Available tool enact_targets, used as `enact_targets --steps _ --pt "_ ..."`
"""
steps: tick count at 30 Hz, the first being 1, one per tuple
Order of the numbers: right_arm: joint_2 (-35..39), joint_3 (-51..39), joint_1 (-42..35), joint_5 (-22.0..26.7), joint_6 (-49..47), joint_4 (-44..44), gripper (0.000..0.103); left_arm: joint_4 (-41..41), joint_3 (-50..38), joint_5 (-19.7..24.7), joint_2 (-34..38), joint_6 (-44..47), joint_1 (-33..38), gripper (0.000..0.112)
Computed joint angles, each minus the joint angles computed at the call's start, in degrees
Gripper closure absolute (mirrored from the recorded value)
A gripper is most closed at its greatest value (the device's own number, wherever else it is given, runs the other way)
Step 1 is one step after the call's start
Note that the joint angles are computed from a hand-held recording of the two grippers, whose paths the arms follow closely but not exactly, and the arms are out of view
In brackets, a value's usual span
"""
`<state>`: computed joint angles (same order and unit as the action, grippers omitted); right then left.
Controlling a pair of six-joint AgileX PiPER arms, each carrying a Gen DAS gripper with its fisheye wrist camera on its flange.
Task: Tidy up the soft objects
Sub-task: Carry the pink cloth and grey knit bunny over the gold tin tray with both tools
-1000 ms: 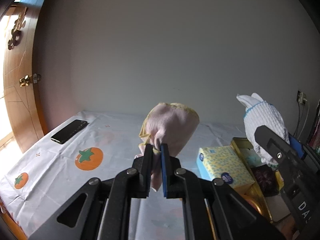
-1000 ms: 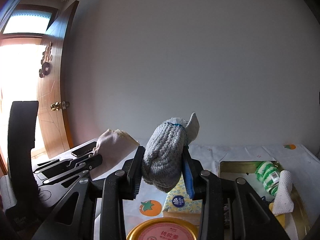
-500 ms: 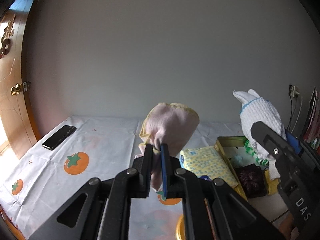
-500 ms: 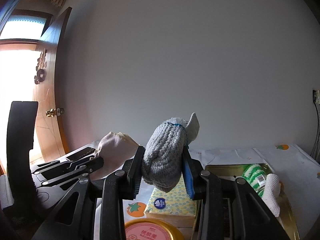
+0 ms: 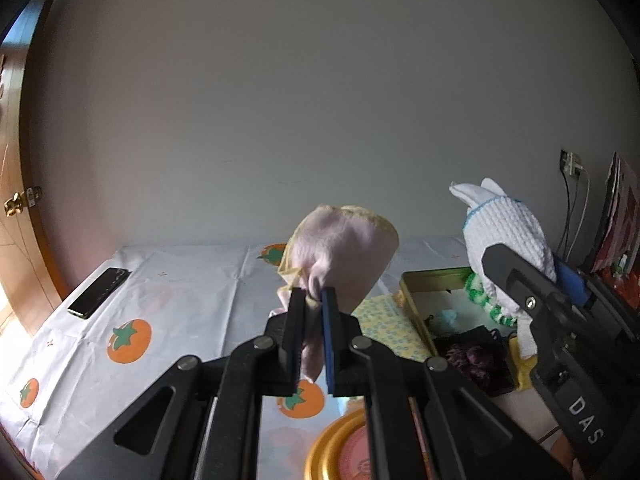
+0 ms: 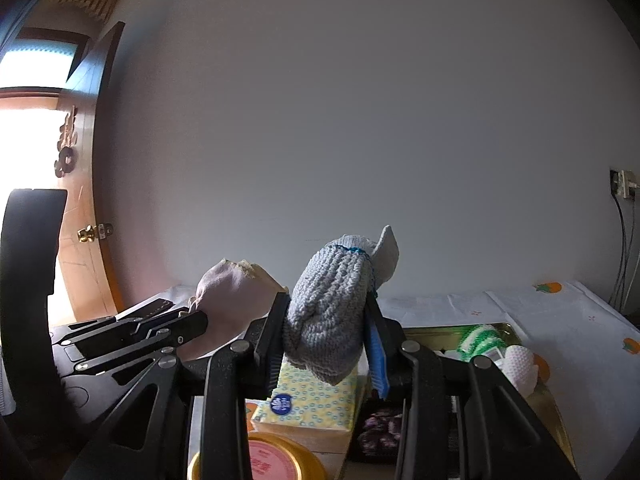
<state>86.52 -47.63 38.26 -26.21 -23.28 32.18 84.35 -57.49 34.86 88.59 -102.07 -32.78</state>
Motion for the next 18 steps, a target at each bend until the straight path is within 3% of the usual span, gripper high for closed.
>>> enact_targets --steps 18 --pt "-1.7 2.1 -6.2 0.7 4.3 -3.8 0.065 -5.5 -8.5 -0.4 6.2 7.9 -3.1 0.107"
